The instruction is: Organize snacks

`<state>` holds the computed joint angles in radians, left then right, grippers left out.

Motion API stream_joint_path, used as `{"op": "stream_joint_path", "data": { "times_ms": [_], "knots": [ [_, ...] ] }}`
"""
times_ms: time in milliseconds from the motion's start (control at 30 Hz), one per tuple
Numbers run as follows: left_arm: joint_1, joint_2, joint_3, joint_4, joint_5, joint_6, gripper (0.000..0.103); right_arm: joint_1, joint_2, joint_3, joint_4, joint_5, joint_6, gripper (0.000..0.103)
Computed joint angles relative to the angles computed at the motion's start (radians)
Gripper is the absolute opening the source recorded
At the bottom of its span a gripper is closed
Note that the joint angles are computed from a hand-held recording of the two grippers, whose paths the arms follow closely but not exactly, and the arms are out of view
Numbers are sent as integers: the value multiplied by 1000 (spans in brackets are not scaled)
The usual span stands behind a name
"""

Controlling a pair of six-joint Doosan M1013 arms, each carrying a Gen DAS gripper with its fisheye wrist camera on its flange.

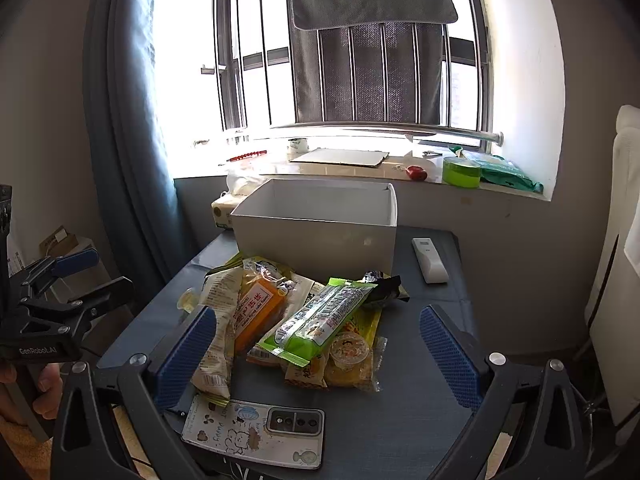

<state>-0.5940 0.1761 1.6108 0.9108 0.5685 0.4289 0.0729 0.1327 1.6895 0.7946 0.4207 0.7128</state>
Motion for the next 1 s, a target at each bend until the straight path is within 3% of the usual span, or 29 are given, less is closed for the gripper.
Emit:
{"op": "stream_joint_path", "data": {
  "times_ms": [1000],
  "knots": [
    [0,0,-2,2,6,-3,103,1,-2,-1,-4,8,-1,103]
  ]
}}
